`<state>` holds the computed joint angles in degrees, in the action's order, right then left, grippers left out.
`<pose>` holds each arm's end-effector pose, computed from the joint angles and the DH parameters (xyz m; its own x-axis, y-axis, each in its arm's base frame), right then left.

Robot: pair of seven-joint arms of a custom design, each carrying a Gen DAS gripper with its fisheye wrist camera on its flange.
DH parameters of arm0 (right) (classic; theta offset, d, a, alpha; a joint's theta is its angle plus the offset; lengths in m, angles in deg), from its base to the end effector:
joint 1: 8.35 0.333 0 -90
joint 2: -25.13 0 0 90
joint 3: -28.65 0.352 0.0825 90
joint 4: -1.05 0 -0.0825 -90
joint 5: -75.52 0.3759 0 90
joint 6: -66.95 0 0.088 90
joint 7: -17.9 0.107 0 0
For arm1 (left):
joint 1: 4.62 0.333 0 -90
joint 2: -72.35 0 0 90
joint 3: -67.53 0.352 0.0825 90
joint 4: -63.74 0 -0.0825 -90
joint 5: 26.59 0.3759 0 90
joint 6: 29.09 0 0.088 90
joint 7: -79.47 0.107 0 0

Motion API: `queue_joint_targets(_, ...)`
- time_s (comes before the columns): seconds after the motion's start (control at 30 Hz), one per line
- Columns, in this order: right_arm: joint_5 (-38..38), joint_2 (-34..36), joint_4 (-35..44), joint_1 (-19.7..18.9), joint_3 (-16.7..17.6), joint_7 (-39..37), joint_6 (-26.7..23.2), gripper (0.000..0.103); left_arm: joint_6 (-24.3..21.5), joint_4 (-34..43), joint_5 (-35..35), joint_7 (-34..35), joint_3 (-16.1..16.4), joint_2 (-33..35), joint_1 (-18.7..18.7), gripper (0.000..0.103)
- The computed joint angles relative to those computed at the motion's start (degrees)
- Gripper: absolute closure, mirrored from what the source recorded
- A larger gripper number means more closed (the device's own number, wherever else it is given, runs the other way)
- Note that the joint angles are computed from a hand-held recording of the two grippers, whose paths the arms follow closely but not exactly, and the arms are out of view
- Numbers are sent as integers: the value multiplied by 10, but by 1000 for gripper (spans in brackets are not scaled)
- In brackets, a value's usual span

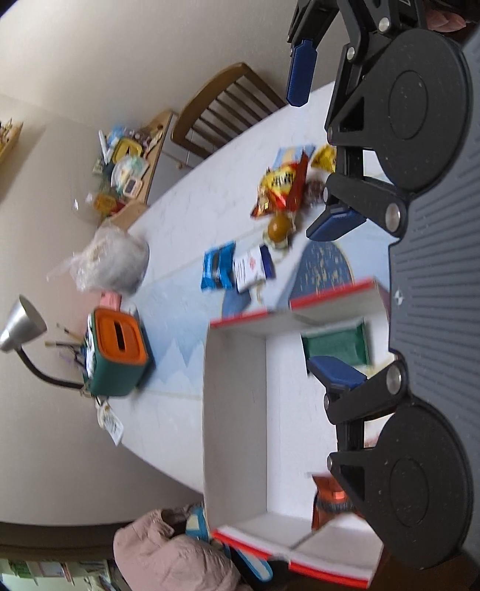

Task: Organize snacks
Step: 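Move both tools back toward the remaining snacks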

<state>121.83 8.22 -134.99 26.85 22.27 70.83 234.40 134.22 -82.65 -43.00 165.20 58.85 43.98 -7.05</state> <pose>0.4402 0.1847 0.5581 0.4984 -0.8318 -0.2442 -0.6311 -0.1550 -0.7601 0.4073 -0.0737 0.5620 0.0147 -0.9730 0.2302 -0.7175 -0.1707 -0.6753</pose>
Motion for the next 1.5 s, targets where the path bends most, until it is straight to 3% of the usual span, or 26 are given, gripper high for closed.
queue_joint_targets(0.2, 2, -18, -25, -11, -30, -29, 0, 1, 24, 24, 5, -34, -33, 41, -10, 29)
queue_joint_targets(0.47, -13, -16, -46, -38, -66, -81, -2, 1, 34, 71, 32, -98, -61, 116, -26, 27)
queue_joint_targets(0.73, 28, 25, -19, -84, -88, -166, -57, 1, 32, 130, 190, -227, -109, 204, -3, 27)
queue_joint_targets(0.87, 52, 52, -1, -109, -87, -214, -94, 1, 16, 157, 262, -283, -103, 244, -14, 27)
queue_joint_targets(1.0, 66, 80, 13, -132, -72, -259, -121, 3, 1, 185, 291, -308, -81, 284, -42, 27)
queue_joint_targets(1.13, 79, 106, 25, -155, -51, -296, -142, 4, -13, 212, 303, -316, -55, 320, -73, 27)
queue_joint_targets(1.33, 69, 140, 42, -193, -9, -322, -156, 13, -33, 249, 326, -323, -15, 360, -117, 27)
queue_joint_targets(1.5, 72, 163, 52, -222, 30, -340, -147, 20, -34, 268, 303, -309, -3, 384, -129, 27)
